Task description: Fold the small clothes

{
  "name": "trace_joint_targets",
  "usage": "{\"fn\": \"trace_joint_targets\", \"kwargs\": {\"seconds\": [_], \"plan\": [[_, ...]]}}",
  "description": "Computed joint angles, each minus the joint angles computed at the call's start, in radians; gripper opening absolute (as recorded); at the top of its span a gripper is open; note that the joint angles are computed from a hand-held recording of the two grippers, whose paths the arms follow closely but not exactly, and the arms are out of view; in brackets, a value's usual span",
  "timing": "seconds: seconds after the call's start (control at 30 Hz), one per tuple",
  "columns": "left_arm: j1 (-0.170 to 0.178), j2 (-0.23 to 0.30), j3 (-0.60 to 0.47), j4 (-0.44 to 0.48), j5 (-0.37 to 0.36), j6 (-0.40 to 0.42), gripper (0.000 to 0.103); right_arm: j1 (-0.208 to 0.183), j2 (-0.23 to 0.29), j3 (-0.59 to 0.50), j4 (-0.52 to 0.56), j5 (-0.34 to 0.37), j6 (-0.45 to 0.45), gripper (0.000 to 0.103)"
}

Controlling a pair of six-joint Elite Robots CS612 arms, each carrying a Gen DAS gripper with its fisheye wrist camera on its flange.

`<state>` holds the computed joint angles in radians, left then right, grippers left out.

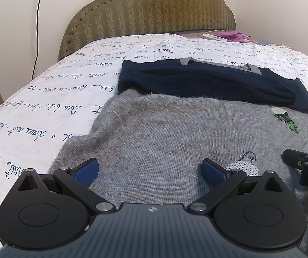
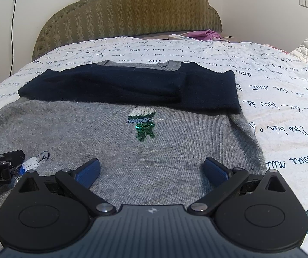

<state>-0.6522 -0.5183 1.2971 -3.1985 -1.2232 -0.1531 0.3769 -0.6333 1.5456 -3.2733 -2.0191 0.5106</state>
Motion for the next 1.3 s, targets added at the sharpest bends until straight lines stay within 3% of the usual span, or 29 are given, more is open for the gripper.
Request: {"fn": "trace_joint_targets", "kwargs": {"seconds": [1.3], "plan": [[0.002,0.003,-0.002,-0.004,-0.013,-0.016,0.103,0.000,0.000,0.000,-0.001,0.000,0.000,0.103]]}}
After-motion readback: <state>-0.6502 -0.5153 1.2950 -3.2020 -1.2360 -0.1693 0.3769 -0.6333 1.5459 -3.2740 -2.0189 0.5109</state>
